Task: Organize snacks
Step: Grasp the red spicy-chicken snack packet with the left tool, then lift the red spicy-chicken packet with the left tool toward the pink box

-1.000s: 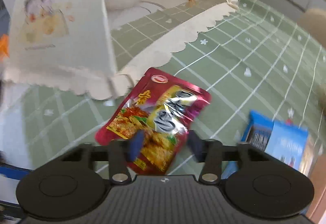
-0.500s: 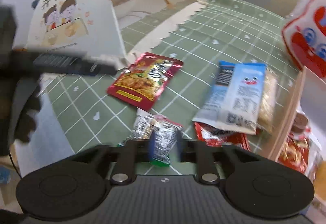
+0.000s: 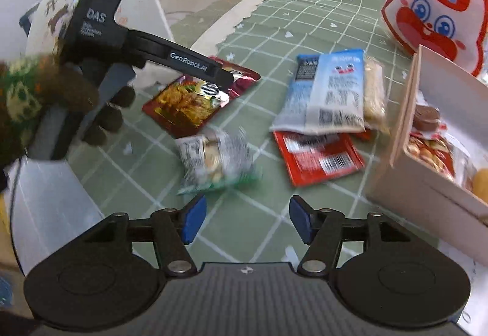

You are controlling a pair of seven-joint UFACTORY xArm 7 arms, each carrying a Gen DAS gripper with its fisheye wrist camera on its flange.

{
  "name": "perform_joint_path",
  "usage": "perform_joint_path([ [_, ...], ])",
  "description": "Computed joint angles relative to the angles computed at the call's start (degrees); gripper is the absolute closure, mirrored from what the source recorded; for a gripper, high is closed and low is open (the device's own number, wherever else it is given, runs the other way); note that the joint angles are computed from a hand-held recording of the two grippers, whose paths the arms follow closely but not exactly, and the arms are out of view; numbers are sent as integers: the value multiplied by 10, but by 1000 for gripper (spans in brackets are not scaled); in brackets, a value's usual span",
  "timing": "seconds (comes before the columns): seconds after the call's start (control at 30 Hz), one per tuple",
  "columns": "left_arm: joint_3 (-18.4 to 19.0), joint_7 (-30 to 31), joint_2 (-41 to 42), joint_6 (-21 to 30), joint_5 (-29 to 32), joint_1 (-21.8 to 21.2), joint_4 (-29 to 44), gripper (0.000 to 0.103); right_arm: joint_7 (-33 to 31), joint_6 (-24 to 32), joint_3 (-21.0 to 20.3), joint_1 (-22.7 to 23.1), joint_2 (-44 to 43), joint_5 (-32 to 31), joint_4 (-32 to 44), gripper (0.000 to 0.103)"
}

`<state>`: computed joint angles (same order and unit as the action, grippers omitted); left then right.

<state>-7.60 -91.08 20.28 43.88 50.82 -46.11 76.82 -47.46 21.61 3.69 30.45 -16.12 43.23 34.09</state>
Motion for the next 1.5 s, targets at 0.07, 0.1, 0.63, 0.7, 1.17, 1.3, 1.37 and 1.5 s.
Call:
perform_joint_path([
  [0.07, -10, 19, -8, 14, -4, -8, -6, 22, 7, -20, 8, -3, -20, -15, -28, 40],
  [0.1, -15, 23, -12, 21, -5, -14, -10, 22, 11, -25, 7, -2, -27, -20, -37, 40],
  [0.63, -53, -125, -135, 95, 26, 31, -140, 56, 24, -91, -29, 56, -44, -28, -90, 22],
  [0.7, -62, -142, -153, 119, 20, 43, -152, 61, 31, -91, -34, 59, -49, -35, -96, 22],
  [1.17, -91, -14, -90, 31, -1, 33, -98, 36, 69, -158, -86, 131, -71, -51, -139, 12],
  [1.3, -77, -7, -77, 23, -14, 11, -85, 35, 77, -177, -112, 160, -79, -61, -153, 9],
  [1.37, -67, -7, -67, 33, -14, 2, -75, 32, 81, -194, -131, 181, -81, -65, -162, 4],
  [1.5, -55, -34, -69, 32, -15, -2, -80, 27, 101, -234, -158, 215, -80, -74, -176, 0],
])
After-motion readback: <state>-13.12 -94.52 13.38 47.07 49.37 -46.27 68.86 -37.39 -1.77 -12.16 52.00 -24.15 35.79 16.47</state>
